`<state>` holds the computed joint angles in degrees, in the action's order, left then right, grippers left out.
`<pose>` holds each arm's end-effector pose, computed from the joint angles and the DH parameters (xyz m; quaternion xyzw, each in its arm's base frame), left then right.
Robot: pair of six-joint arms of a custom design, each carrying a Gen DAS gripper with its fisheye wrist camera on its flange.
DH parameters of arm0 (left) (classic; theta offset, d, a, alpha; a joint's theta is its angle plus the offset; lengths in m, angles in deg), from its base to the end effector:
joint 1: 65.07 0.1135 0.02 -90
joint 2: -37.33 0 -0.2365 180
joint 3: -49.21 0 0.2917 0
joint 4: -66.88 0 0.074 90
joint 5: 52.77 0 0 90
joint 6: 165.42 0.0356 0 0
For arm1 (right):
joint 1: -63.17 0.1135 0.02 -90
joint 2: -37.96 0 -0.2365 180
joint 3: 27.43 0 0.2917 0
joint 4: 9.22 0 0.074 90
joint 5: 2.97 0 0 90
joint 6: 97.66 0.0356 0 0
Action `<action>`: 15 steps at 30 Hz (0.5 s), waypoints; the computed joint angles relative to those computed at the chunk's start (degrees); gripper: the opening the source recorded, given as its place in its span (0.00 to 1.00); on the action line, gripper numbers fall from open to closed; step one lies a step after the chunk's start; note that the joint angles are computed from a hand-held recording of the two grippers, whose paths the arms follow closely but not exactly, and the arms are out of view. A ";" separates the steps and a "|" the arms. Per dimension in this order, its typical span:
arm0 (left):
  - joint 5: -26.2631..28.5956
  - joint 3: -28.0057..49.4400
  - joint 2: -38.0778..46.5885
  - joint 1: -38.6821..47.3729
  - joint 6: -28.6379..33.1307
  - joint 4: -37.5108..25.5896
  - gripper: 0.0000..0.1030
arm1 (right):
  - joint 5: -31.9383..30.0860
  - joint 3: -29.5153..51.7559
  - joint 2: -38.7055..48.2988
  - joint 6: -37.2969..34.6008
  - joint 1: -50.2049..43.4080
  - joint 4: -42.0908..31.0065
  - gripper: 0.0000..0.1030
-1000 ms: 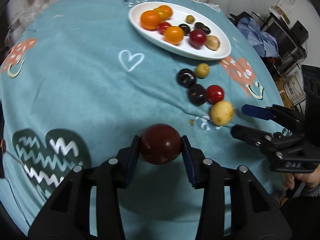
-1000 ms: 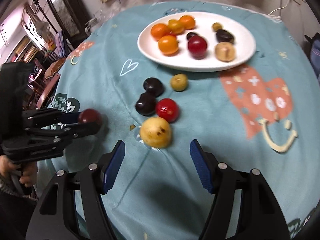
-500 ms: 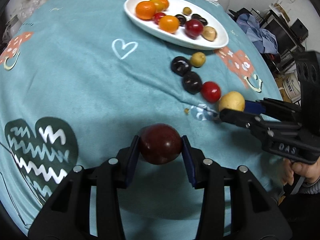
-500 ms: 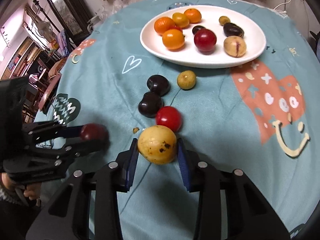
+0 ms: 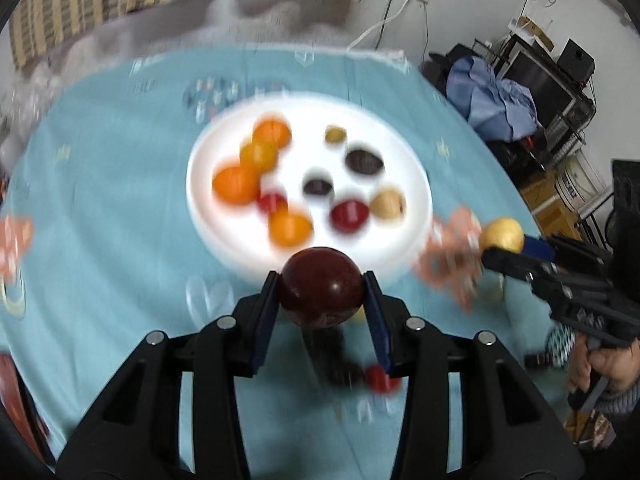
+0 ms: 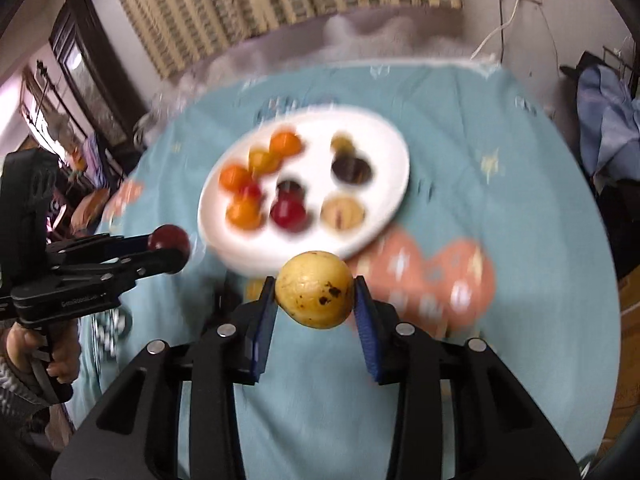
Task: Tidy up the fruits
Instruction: 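Lower the dark red plum and pale yellow fruit onto the plate, open both tools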
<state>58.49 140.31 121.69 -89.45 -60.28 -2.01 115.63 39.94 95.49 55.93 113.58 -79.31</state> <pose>0.3012 -0.1507 0.2883 0.3643 0.8828 -0.1975 0.2213 0.1614 0.1684 0.2715 0.1705 0.9231 0.0786 0.3357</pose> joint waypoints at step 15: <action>-3.45 31.31 33.09 -7.57 -4.47 2.15 0.53 | -9.33 0.07 12.19 -19.04 -18.84 16.44 0.59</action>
